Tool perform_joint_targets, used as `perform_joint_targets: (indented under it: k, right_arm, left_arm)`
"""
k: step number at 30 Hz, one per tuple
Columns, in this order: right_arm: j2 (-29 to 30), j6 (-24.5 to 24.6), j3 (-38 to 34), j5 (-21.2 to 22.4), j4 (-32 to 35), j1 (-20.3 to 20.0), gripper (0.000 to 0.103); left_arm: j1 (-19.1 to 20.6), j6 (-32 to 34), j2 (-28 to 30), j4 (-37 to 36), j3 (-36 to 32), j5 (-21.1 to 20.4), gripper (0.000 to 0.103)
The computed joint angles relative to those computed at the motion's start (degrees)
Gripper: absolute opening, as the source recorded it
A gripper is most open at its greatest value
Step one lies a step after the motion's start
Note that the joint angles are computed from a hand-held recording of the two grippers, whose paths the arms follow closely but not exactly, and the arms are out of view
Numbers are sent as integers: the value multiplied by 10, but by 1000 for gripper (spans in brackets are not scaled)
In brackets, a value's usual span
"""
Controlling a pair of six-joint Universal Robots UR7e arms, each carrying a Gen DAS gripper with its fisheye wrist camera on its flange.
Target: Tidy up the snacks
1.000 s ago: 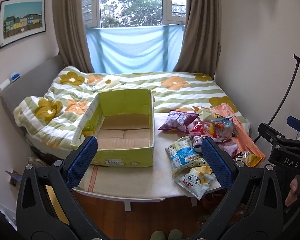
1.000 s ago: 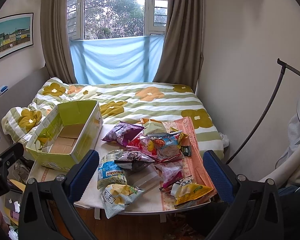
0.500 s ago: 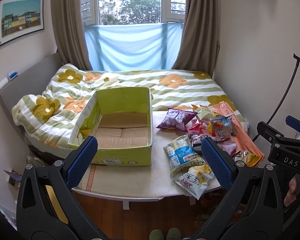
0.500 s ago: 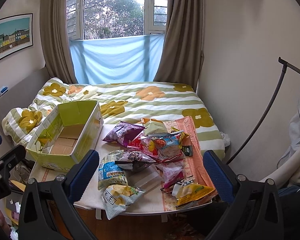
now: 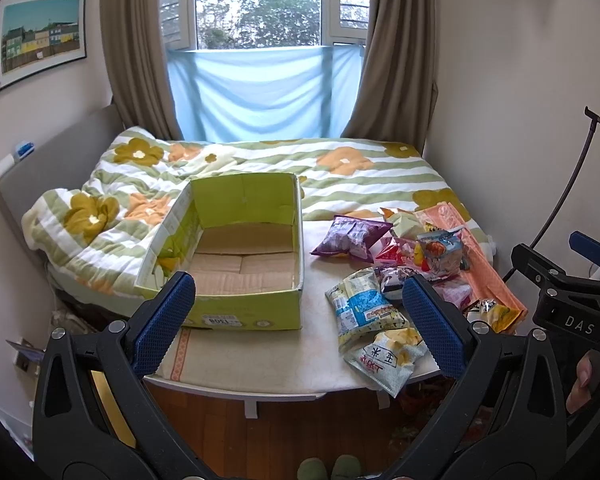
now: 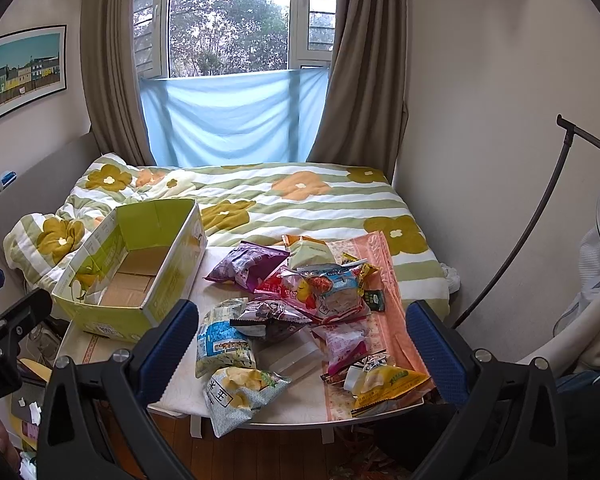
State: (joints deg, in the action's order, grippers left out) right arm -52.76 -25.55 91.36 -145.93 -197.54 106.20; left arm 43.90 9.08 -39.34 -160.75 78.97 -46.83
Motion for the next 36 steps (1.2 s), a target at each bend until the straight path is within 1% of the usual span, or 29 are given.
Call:
perform_joint_targets:
  k: [13, 16, 19, 22, 24, 25, 28, 30, 31, 36]
  right_arm:
    - [1, -2, 2, 2, -2, -1, 103]
    - [-5, 17, 7, -1, 16, -1, 103]
    - [-14, 34, 21, 0, 28, -5, 103]
    - [-31, 73, 41, 15, 64, -21, 103]
    - [-43, 101, 51, 26, 89, -35, 103]
    - [-48, 106, 54, 31, 96, -41, 103]
    - [-59, 112, 56, 44, 123, -64, 103]
    - [-65, 107, 52, 57, 140, -82, 103]
    - [-66, 101, 48, 64, 148, -92, 103]
    - [-66, 94, 14, 101, 235, -141, 103]
  left_arm:
    - [0, -6, 0, 5, 0, -2, 103]
    - [2, -27, -1, 47, -13, -13, 103]
    - [7, -26, 0, 78, -22, -33, 103]
    - [17, -16, 14, 100, -38, -63, 103]
    - [23, -20, 30, 122, -57, -77, 103]
    - [26, -25, 39, 135, -69, -82, 103]
    - [33, -48, 68, 181, -107, -103, 103]
    - [37, -59, 90, 202, -130, -109, 103]
    - [38, -68, 105, 217, -146, -106, 103]
    - [48, -121, 173, 294, -232, -103, 103]
